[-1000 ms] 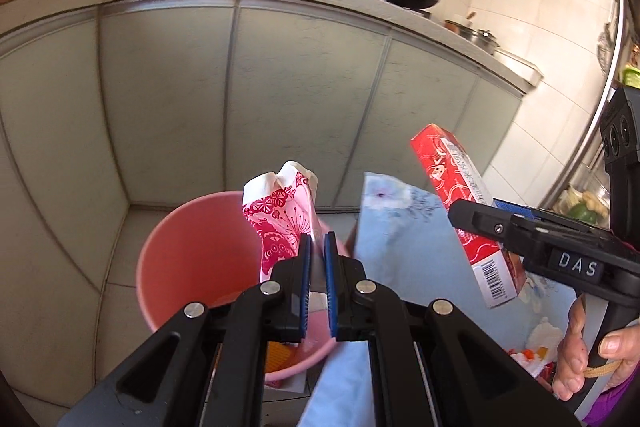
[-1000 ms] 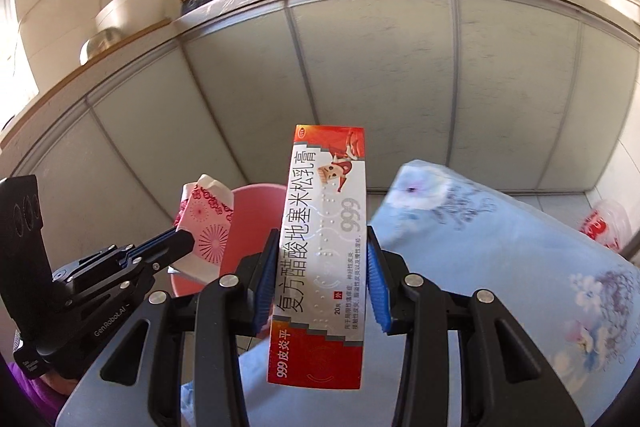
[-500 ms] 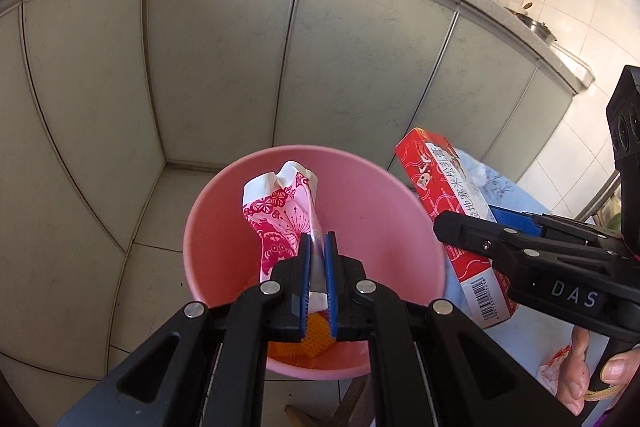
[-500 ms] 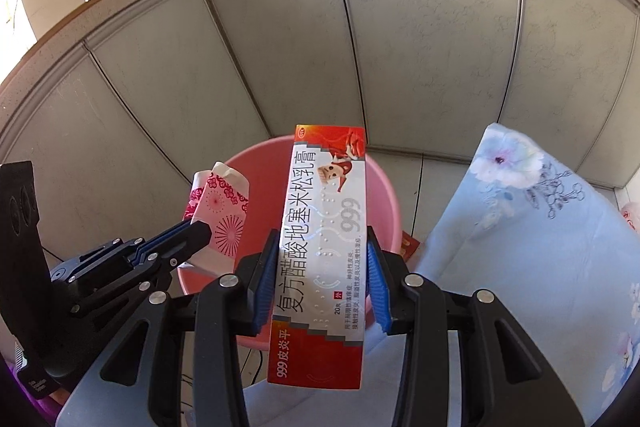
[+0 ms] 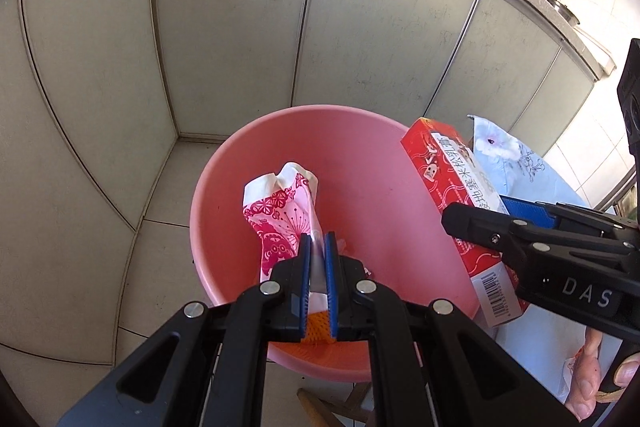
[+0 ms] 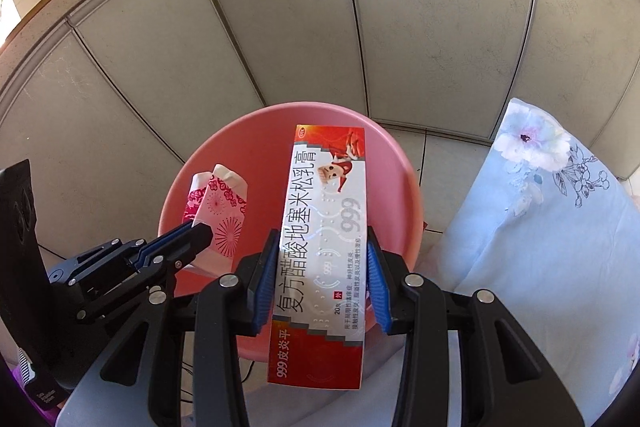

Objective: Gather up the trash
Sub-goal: 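Carry the medicine box and pink carton in both tools over the pink bucket, then open the right tool to drop the box while the left tool drops the carton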

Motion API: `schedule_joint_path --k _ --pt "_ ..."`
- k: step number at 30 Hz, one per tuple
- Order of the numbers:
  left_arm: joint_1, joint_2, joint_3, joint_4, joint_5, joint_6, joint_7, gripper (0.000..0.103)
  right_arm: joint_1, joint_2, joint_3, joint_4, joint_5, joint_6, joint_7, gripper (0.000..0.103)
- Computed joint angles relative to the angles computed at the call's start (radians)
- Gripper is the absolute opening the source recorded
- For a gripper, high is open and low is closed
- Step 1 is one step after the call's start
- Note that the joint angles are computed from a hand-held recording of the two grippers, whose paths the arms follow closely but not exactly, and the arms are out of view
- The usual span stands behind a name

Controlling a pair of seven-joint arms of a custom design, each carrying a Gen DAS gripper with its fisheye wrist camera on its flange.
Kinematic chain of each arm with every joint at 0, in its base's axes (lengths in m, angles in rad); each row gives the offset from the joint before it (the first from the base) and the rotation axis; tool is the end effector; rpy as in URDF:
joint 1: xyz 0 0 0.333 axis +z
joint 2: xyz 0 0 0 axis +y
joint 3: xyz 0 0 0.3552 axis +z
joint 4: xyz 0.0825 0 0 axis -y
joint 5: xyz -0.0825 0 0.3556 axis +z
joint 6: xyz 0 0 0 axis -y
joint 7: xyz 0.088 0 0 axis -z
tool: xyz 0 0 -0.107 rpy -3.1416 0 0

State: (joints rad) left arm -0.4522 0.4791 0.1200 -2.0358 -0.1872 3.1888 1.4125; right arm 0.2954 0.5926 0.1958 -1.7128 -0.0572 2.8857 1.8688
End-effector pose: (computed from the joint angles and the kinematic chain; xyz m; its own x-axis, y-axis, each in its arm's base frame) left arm 0.6140 -0.2033 0.3437 -0.0688 -0.9858 0.1531 -0.7923 -0.0392 -0.6089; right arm 0.6441 0.3171 0.3697 0.2351 -0.9452 -0.2267 -0.8536 -0.0892 -0.5133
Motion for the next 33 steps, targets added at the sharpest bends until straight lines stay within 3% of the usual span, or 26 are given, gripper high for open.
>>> schedule_joint_path --k 6,10,14,24,29,33 --pt "-0.065 0.010 0.074 0.011 0.013 -0.026 -0.047 0.009 -0.006 0.024 0.007 0.036 0.021 -0.044 -0.001 0.041" --pt "-0.089 0.009 0.103 0.010 0.037 -0.028 -0.079 0.017 -0.011 0.020 0.010 0.030 0.028 -0.032 -0.011 0.041" --pt "-0.119 0.010 0.135 0.008 0.057 -0.019 -0.104 0.027 -0.031 0.008 0.022 -0.007 0.035 0.014 -0.030 0.049" --pt "-0.162 -0.025 0.169 -0.032 0.063 0.021 -0.100 0.028 -0.029 -0.071 0.000 -0.131 0.005 0.151 0.018 0.050" --pt "-0.177 -0.056 0.161 -0.064 0.025 0.071 -0.056 0.028 0.031 -0.174 -0.085 -0.275 -0.066 0.263 0.102 0.050" --pt "-0.121 -0.091 0.077 -0.110 -0.012 0.160 -0.008 0.028 0.173 -0.240 -0.257 -0.364 -0.149 0.362 0.193 0.050"
